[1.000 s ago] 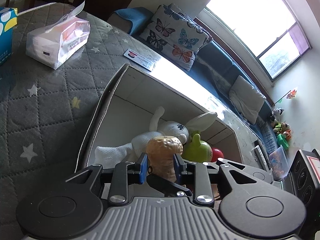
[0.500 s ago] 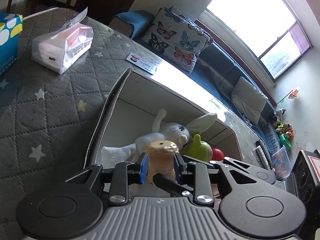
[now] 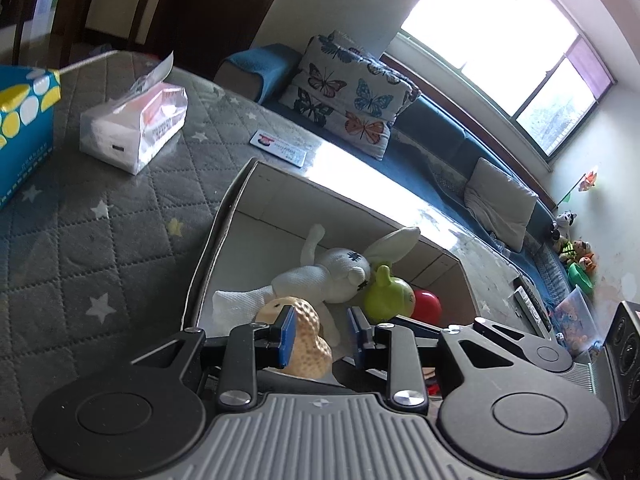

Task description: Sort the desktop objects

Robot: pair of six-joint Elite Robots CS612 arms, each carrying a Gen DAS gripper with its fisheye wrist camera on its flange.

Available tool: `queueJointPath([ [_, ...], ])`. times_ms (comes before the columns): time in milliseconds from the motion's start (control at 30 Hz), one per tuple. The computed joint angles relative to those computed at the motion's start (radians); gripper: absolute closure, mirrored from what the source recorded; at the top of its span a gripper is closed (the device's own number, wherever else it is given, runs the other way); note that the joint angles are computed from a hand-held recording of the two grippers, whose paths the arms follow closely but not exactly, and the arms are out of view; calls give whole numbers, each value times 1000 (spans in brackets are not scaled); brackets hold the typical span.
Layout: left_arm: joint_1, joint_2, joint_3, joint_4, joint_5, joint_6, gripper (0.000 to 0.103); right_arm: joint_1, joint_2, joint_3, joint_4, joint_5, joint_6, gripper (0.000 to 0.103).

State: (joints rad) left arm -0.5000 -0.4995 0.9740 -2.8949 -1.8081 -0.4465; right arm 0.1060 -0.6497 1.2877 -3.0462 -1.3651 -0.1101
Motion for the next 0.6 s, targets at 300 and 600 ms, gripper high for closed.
queueJointPath([
  [300, -22, -57, 115, -97, 59, 53, 72, 8, -44, 98, -123, -39, 28, 28],
  [600, -47, -105, 229, -191, 157, 116, 71, 15, -80, 197, -225, -78, 89, 10],
])
